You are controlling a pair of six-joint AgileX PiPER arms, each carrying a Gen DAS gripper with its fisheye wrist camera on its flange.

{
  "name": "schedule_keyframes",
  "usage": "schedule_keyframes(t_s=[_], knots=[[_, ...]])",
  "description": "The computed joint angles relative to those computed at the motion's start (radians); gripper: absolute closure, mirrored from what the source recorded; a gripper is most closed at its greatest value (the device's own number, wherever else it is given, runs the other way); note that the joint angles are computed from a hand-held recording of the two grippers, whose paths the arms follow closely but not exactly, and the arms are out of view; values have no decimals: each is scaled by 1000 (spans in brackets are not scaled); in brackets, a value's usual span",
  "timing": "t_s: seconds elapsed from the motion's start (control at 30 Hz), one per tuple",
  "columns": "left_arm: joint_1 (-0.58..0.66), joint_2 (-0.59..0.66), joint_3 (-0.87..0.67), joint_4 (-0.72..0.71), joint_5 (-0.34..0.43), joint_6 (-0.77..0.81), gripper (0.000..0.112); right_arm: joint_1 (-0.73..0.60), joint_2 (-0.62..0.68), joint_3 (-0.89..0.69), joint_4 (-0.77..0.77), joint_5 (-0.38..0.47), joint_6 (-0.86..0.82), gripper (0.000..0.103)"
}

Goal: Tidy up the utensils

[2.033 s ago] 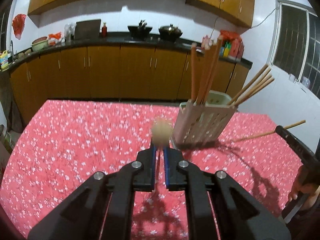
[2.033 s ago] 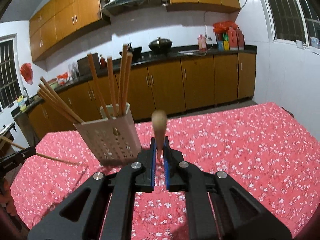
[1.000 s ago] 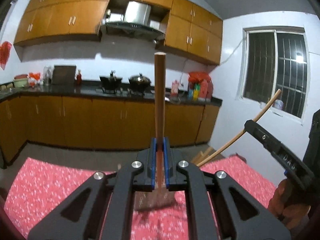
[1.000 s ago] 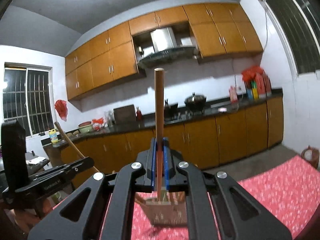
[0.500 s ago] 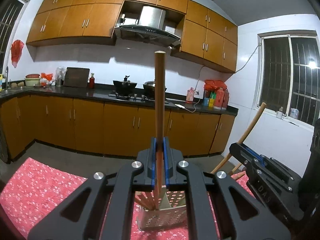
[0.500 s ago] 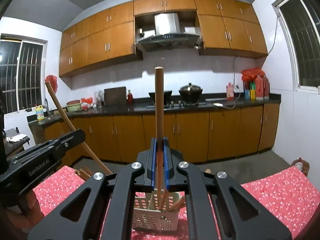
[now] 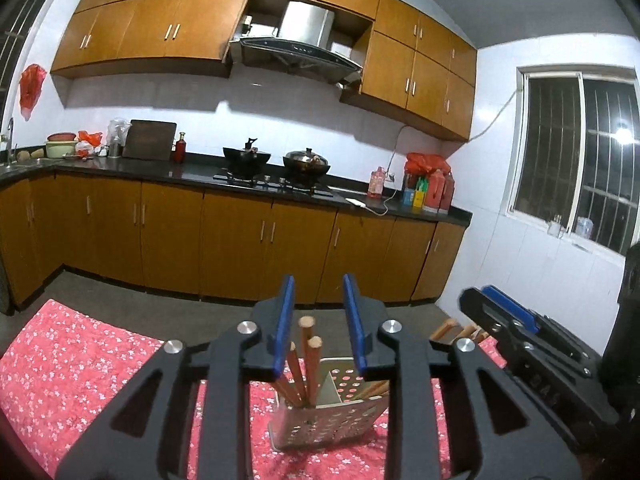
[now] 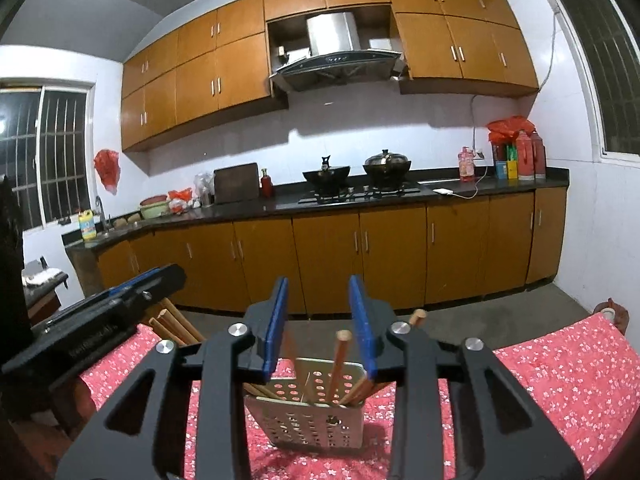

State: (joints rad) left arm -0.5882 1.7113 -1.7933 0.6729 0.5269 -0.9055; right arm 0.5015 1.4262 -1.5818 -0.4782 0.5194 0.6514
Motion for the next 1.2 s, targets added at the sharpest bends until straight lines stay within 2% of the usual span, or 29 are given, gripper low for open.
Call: schedule_keyframes(t_s=[0.1, 0.3, 0.47, 0.53, 0.67, 0.77, 0.83, 0.9, 0.97, 1.07, 1.2], knots=[[14, -74, 84, 17, -19, -44, 76, -8, -59, 53, -22, -10, 43, 59], [4, -223, 273, 111, 3, -140, 61, 23, -178, 174, -119, 18, 148, 38], [-50, -355, 463, 244, 54, -264, 40, 125, -253, 273, -304, 90, 309, 15], [-77, -397, 523, 285, 80, -311, 33, 193, -280, 319, -409, 143, 405, 9], [-174, -475, 645, 413, 181, -446, 21, 294, -310, 375, -525, 235, 523, 4], [-263, -508, 707, 498, 278, -534, 16, 377, -333, 425, -593, 299, 603, 2], [-322, -522, 738, 540, 343, -576, 14, 456, -342, 461, -662, 373, 660, 2], [-373, -529, 761, 571, 395, -603, 14, 530, -341, 482, -718, 450, 701, 2], [-449, -522, 781, 605, 480, -632, 14, 595, -337, 498, -749, 521, 725, 2], [-531, -513, 807, 631, 573, -655, 14, 660, -341, 520, -765, 586, 750, 2], [-616, -511, 845, 642, 659, -698, 14, 750, -343, 557, -777, 687, 796, 2]])
